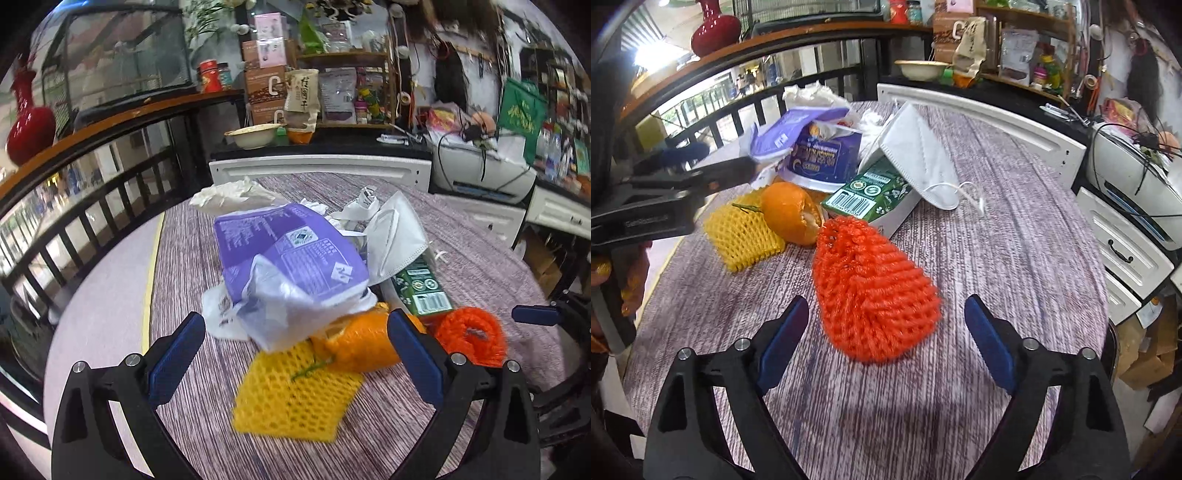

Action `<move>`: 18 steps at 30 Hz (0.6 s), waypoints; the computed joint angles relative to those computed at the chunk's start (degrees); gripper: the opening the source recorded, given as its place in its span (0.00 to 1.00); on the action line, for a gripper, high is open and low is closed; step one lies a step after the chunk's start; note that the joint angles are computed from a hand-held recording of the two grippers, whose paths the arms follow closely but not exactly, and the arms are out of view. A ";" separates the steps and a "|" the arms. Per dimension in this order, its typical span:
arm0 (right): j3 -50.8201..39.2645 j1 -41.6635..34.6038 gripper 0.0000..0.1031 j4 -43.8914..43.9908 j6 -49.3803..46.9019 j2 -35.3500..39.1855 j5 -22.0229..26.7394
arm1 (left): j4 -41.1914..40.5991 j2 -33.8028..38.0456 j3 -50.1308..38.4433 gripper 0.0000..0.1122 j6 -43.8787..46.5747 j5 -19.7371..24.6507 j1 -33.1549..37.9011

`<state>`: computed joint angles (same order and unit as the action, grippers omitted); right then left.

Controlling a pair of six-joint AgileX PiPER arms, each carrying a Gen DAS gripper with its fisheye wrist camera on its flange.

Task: Collect trash
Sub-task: 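Grasp the orange foam net with the right tool while the left tool grasps the purple snack bag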

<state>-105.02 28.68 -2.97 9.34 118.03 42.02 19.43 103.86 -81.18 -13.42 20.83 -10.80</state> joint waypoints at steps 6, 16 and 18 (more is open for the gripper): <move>-5.24 -1.08 0.57 3.69 -1.90 3.81 3.48 | 3.41 4.76 -5.59 0.87 -0.06 2.25 -0.15; -1.24 0.09 0.32 2.99 -0.11 1.58 0.20 | -17.66 4.57 -4.80 0.52 17.73 0.19 3.41; 0.07 0.32 0.30 2.91 -0.04 0.85 -0.85 | -18.60 4.01 -3.99 0.46 18.27 -0.58 3.65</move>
